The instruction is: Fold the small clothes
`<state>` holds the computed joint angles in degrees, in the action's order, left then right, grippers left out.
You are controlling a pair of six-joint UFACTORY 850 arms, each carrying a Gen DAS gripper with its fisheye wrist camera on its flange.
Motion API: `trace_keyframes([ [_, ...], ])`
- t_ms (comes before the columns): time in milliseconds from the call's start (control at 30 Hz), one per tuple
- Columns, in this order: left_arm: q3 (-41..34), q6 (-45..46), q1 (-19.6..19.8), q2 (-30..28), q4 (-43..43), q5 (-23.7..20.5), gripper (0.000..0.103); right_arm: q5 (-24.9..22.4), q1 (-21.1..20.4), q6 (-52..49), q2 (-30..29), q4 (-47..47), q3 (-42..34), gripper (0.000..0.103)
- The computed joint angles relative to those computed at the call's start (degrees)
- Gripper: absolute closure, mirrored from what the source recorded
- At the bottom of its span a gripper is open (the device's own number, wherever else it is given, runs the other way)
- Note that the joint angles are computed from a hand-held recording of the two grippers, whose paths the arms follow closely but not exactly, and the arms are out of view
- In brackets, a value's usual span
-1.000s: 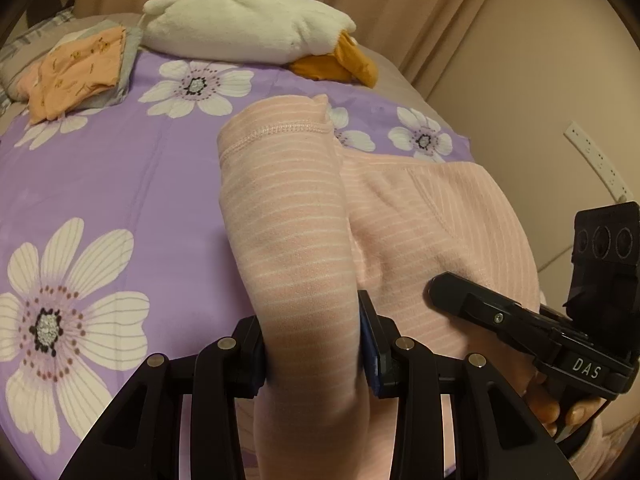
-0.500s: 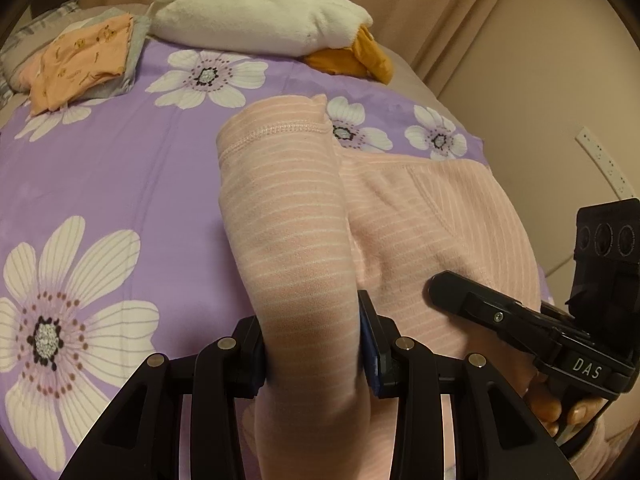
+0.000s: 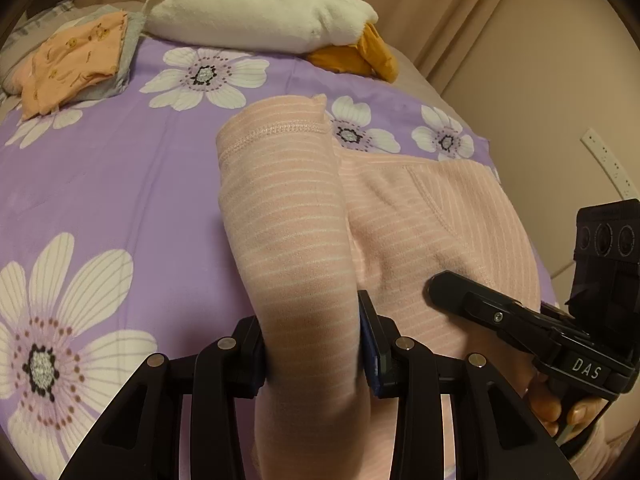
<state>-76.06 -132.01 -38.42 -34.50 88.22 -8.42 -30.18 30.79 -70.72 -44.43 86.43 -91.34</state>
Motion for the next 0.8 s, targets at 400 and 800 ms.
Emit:
trace_keyframes([
  [400,-4.1,13.3,1.9,-3.2,-10.7,1.1,0.066,0.4,-0.6,2.8,-3.9,-2.0,-5.1,0.075],
  [800,-7.4,28.5,3.4,-5.9,-24.7,1.5,0.066,0.5,-1.0,6.9,-7.7,-5.4,-10.4,0.075],
])
